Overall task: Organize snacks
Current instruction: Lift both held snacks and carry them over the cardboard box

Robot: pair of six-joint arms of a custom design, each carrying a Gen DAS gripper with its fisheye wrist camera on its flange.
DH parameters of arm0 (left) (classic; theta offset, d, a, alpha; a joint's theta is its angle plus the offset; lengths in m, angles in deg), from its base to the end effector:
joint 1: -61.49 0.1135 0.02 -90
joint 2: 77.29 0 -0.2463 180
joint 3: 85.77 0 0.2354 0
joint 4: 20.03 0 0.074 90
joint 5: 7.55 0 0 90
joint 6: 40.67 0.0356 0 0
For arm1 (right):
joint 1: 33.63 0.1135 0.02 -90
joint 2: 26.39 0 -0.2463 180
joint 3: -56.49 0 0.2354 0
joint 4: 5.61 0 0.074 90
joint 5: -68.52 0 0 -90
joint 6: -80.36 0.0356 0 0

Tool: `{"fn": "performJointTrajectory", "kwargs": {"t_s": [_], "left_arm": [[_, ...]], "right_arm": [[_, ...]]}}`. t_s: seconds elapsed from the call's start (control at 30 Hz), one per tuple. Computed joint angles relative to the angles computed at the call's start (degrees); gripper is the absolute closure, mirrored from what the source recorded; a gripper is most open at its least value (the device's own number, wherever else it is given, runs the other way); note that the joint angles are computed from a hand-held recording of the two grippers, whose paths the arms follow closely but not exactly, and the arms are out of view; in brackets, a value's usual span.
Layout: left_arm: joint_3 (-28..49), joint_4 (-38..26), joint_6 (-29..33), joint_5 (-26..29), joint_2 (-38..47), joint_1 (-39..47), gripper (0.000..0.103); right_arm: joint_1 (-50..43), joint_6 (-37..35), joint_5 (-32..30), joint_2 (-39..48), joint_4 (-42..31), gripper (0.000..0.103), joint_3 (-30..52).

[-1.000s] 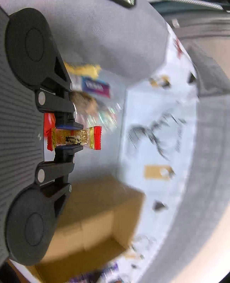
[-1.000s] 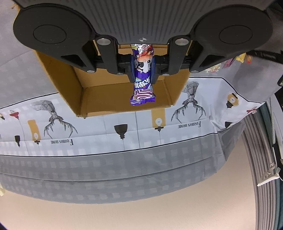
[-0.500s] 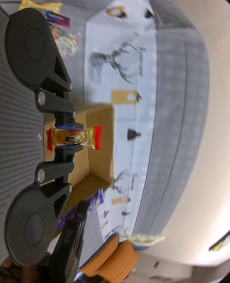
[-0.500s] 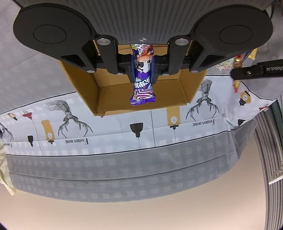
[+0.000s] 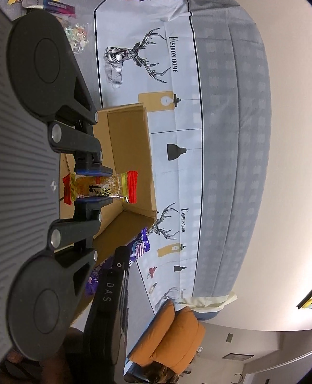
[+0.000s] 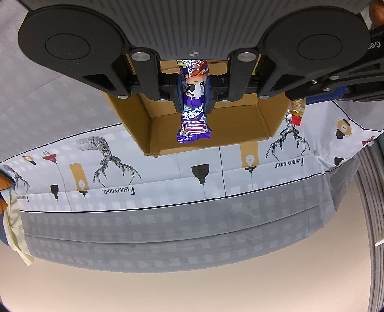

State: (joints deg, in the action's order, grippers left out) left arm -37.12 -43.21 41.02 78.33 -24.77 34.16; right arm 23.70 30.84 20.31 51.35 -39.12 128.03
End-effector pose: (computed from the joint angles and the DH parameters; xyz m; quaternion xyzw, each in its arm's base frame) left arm 0.1811 -0.0907 0.2433 0.1223 0.8437 -0.1305 0.5061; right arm 0.1706 0.2221 0.2645 0.0260 0.8588 0.0869 0.5042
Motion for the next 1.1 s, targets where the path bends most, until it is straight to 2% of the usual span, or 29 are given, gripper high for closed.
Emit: {"fn": "performJointTrajectory", "kwargs": {"t_s": [1.1], "left_arm": [[-0.2, 0.3, -0.6, 0.2, -1.8, 0.4, 0.085]], "right_arm": [[0.2, -1.2, 0.3, 1.7, 0.3, 0.084, 0.8]]}}
